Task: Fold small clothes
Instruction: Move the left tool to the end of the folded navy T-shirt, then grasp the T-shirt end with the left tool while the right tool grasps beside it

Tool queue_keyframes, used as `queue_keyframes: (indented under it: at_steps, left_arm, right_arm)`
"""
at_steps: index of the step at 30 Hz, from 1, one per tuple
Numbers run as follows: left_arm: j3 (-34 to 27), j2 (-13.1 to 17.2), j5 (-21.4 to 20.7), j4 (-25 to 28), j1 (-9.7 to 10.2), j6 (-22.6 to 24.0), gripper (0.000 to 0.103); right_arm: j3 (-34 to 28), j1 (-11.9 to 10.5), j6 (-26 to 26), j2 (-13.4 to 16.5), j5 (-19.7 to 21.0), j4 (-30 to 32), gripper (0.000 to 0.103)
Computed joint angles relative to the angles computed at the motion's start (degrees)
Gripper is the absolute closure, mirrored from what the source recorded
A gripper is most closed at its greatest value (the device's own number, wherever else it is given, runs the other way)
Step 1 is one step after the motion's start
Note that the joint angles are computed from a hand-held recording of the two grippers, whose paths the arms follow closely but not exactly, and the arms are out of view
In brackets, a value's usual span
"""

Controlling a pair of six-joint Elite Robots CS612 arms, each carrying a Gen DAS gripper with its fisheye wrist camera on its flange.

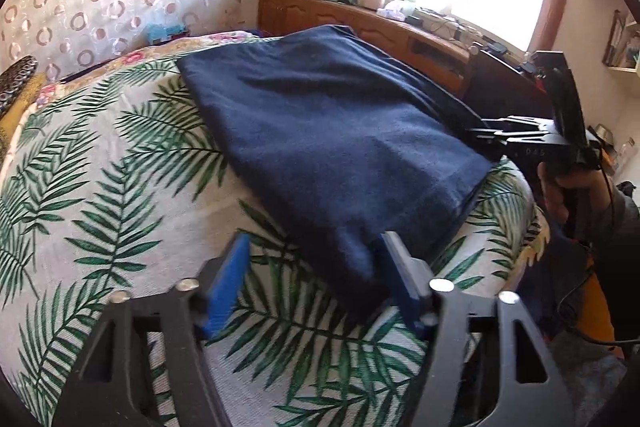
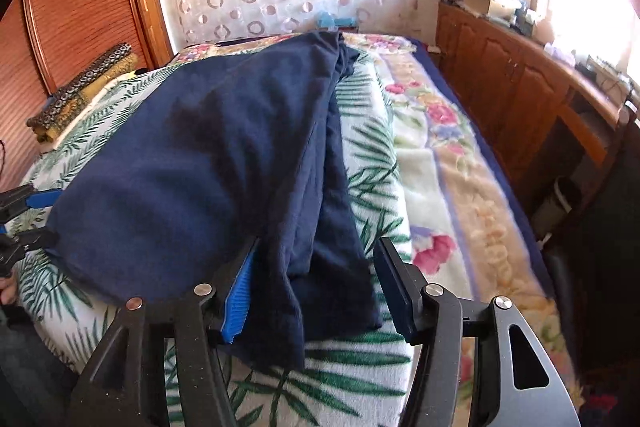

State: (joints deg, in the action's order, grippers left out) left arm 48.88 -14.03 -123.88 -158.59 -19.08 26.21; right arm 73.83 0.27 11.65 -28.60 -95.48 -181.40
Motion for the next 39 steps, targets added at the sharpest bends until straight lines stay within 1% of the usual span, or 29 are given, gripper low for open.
queue_keyframes:
  at_steps: [2, 3, 4, 6, 7, 10, 12, 13, 16, 18, 19, 21, 24, 27, 30, 32, 34, 38, 39]
  left_arm:
    - [-0.28, 0.0, -0.5, 1.32, -0.08, 0.36, 0.052]
    - [-0.27, -0.03, -0.51, 1.64, -0.14, 0.52, 0.054]
    - [-0.15, -0.09, -0.47, 1.83, -0.21, 0.69, 0.054]
    - [0.0, -0.2, -0.61, 2.54, -0.31, 1.32, 0.058]
    - [0.17, -0.28, -0.72, 2.54, -0.34, 1.42, 0.058]
    - [0.45, -0.44, -1.04, 2.78, -0.35, 1.61, 0.062]
    - [0.4, -0.46, -1.17, 3.06, -0.32, 1.69, 0.064]
    - [0.32, -0.45, -1.33, 3.35, -0.28, 1.72, 0.065]
    - [-0.15, -0.35, -1.98, 4.71, -0.12, 1.99, 0.071]
    - [-0.3, -0.38, -2.48, 5.47, -0.02, 2.28, 0.08]
    - [-0.41, -0.39, -2.74, 5.86, 0.03, 2.46, 0.082]
    - [-0.01, -0.65, -2.71, 5.39, 0.0, 3.03, 0.092]
    - [0.22, -0.9, -4.51, 3.74, 0.28, 2.49, 0.094]
    - [-0.97, -0.64, -7.41, 1.18, 0.82, -0.66, 0.095]
    - [-3.28, 0.07, -8.72, -1.82, 1.12, -3.87, 0.095]
    - [-6.33, 1.13, -9.4, -2.01, 1.23, -5.75, 0.095]
    - [-10.18, 2.58, -9.04, -1.55, 1.16, -7.09, 0.095]
    - [-20.68, 6.96, -8.06, 1.78, 0.97, -9.78, 0.095]
    - [-24.51, 8.62, -7.17, 3.26, 0.82, -10.24, 0.095]
  right_arm:
    - [0.19, 0.0, -0.72, -0.18, 0.43, -0.03, 0.044]
    - [0.19, -0.05, -0.97, -0.26, 0.81, 0.18, 0.044]
    - [0.29, -0.12, -1.18, -0.34, 1.21, 0.18, 0.047]
    - [0.48, -0.38, -2.1, -0.39, 2.87, -0.09, 0.062]
    - [0.62, -0.54, -2.42, -0.5, 4.15, -0.14, 0.067]
    - [0.9, -0.78, -2.98, -0.62, 5.53, -0.18, 0.081]
    - [1.06, -1.19, -2.32, -0.6, 7.52, -1.05, 0.09]
    - [1.16, -1.29, -2.19, -0.59, 8.05, -1.59, 0.091]
    - [1.53, -1.37, -1.85, -0.35, 8.29, -3.95, 0.092]
    - [2.07, -1.35, -1.25, -0.46, 8.31, -5.89, 0.092]
    - [2.25, -1.45, -0.85, -0.46, 8.61, -6.84, 0.092]
    - [2.42, -1.42, -0.46, -0.31, 8.61, -8.46, 0.092]
    - [2.86, -1.47, 0.26, -0.14, 9.45, -11.53, 0.093]
    - [2.91, -1.7, 0.77, 0.2, 10.52, -15.85, 0.093]
    - [2.04, -2.09, 2.44, 0.64, 11.68, -18.35, 0.093]
    - [0.98, -2.09, 2.19, 0.99, 11.31, -18.98, 0.093]
    - [-0.55, -2.15, 2.1, 1.41, 11.14, -19.36, 0.093]
    - [-4.99, -2.25, 2.0, 2.67, 10.29, -17.57, 0.093]
    - [-6.38, -2.31, 1.85, 3.12, 10.16, -16.69, 0.093]
